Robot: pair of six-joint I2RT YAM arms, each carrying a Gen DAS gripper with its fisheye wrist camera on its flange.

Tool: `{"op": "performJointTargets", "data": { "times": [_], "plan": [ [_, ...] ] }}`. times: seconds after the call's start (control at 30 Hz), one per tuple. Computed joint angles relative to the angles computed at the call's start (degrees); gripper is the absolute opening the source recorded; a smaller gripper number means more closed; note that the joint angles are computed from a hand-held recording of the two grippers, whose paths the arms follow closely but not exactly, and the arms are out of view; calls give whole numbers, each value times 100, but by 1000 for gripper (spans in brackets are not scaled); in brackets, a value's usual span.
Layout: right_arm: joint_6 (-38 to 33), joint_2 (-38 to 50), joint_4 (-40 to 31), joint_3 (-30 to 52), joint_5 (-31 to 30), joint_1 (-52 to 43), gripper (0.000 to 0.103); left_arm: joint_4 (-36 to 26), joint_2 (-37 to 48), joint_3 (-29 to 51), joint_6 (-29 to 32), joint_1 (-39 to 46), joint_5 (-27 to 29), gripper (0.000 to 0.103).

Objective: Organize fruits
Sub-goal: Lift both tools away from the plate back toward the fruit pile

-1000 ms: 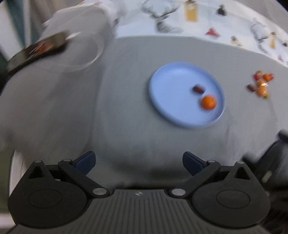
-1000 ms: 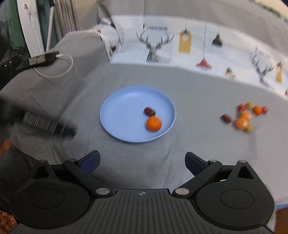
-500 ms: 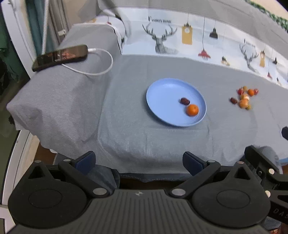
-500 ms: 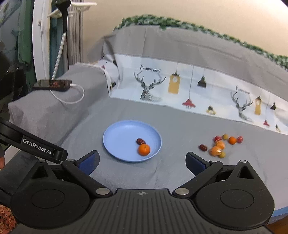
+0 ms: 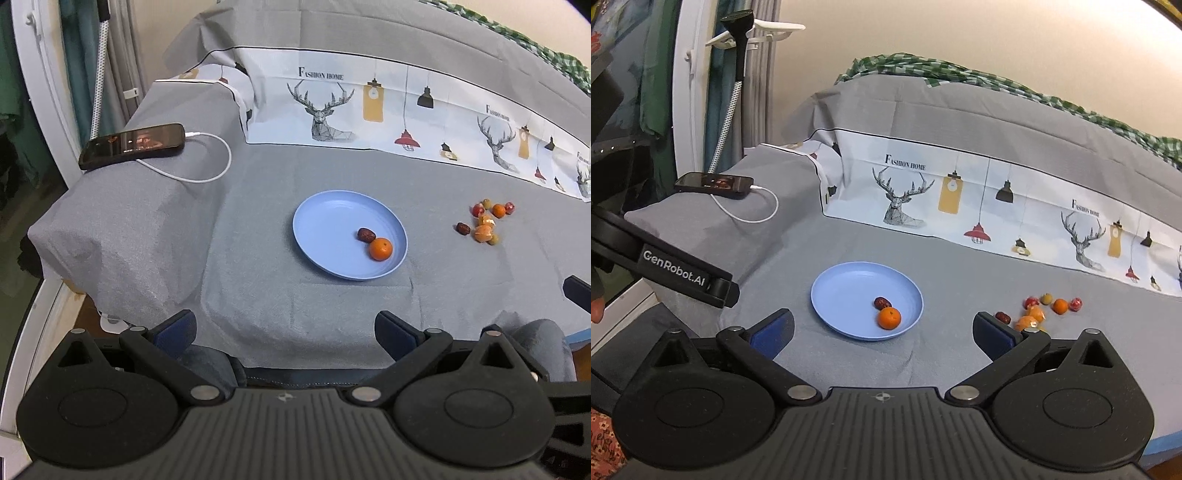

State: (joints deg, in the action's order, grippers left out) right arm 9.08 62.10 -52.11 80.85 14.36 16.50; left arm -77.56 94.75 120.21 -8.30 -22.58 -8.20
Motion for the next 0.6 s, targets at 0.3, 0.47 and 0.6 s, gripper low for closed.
{"op": "performJointTargets", "data": {
  "times": [0.3,0.47,0.6],
  "plan": [
    [145,99,10,-76,-289,-101,102,123,-161,-251,21,44,-80,103],
    [109,131,-1,-118,-436,-139,102,189,-138,-223,77,39,-128,103],
    [158,146,-24,-147,-546,-262,102,154,-43,-191,146,-19,-142,103]
  ]
}}
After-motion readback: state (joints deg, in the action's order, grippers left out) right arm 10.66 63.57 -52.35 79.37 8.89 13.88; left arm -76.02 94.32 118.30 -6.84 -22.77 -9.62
